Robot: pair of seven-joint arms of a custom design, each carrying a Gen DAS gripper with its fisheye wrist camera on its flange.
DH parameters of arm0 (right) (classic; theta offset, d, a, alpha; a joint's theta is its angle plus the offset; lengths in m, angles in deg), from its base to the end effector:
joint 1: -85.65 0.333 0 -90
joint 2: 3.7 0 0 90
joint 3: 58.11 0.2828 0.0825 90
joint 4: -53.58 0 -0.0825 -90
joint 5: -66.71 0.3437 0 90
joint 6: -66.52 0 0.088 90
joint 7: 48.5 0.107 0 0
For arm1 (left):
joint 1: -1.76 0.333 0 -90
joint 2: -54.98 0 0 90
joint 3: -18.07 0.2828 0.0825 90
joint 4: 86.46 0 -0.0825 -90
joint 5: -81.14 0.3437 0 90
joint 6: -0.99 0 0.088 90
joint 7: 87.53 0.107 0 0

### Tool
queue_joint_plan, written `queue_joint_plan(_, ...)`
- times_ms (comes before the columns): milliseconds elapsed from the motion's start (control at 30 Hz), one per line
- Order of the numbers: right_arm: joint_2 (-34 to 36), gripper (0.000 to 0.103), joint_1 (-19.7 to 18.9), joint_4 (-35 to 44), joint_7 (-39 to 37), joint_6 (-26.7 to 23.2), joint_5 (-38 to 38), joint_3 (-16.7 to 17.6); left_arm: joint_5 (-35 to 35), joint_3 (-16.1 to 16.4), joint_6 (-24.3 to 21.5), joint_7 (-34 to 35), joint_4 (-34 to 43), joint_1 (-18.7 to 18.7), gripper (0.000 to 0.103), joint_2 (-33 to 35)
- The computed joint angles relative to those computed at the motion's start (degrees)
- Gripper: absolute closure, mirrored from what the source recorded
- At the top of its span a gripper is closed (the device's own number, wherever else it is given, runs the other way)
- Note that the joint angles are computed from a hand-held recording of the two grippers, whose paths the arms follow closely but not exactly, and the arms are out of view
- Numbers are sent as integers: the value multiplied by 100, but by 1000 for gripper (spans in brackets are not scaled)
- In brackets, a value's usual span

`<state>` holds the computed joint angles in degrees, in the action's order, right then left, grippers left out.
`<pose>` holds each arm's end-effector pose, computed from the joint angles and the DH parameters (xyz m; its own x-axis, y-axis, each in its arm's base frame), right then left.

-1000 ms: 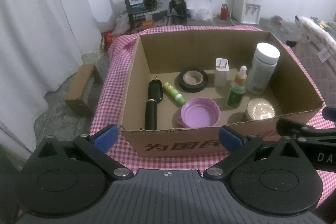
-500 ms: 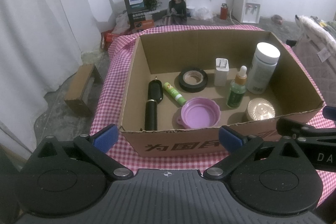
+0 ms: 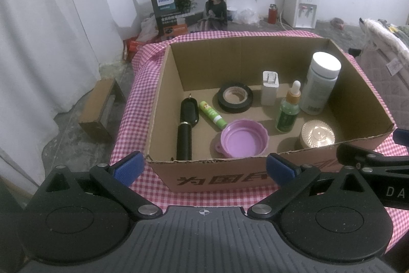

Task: Organize rigid objects

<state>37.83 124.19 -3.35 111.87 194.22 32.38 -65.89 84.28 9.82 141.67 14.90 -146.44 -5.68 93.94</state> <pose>0.6170 0.3911 0.4803 -0.3224 -0.9387 -0.1222 -0.6299 0.3091 -0.7125 0.7129 -0.1595 0.5108 -0.3979 -0.9110 -0.1088 -0.6550 0.3651 -0.6616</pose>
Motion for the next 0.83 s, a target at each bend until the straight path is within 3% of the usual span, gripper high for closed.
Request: queue_joint_plan(833,-7,0,-11,-10,-19,8,21,2,15,3,-70,16,114,-8,1,68)
